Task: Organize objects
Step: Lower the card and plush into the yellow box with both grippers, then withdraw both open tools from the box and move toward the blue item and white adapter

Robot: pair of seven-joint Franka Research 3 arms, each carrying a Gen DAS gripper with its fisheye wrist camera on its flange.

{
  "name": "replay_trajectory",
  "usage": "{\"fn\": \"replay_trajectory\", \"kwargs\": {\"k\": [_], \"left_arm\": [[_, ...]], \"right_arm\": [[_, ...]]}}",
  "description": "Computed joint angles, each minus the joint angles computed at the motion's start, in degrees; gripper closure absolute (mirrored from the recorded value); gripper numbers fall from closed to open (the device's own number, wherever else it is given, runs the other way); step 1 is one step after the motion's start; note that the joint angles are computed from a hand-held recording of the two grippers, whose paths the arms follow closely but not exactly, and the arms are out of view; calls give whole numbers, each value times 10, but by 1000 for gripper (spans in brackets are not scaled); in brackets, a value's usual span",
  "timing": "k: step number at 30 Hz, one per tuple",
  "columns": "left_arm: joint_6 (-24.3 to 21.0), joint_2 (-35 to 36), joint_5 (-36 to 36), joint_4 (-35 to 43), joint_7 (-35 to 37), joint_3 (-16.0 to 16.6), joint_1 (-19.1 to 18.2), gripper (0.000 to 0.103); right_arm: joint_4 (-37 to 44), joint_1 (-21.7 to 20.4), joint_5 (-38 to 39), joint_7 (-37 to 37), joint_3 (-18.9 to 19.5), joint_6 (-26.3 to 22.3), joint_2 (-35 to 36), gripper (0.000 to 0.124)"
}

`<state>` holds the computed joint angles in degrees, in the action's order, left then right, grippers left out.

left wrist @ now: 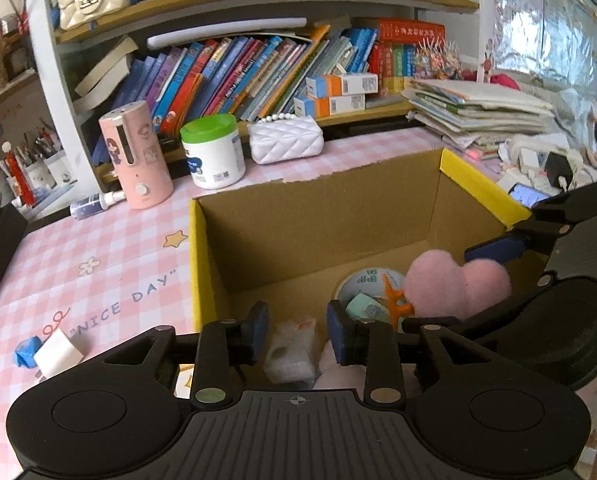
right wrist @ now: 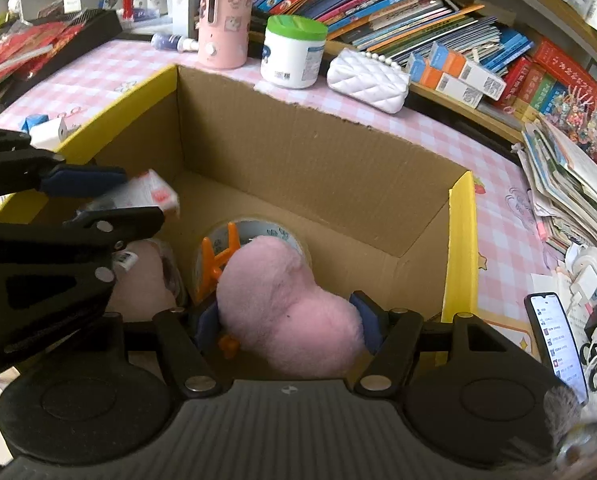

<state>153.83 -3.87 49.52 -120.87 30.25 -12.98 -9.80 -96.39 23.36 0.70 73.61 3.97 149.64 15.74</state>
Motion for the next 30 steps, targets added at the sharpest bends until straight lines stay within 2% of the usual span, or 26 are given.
{"fn": "replay_trajectory", "kwargs": {"k": [4,10,13,16,20,24,27,30], "left_arm": [[3,-25,24,-17,-38,-4,5,51],[4,-68,69,-44,-107,-22,16,41],[9,-97,97,-63,-149,-32,25,34],[16,-127,114,-86,-173,-42,31,28],[29,-160,116,-116,-179,-51,34,27],[43,-192,87,-153,-161,-53,32,25],[46,-219,60,-185,-139,-56,31,20],[48,-246,28,-217,-108,-54,26,18]], "right_arm": [[-28,5,-12,33,-6,32,-18,49],[-107,17,-70,122,-18,114,-72,49],[-151,25,-145,214,-29,161,-104,49],[-183,25,-287,376,-40,186,-135,48],[-216,-4,-448,580,-21,184,-178,47],[-248,-39,-535,712,22,155,-218,46],[-272,-58,-540,744,52,133,-240,46],[-299,-65,-509,742,76,107,-262,46]]}}
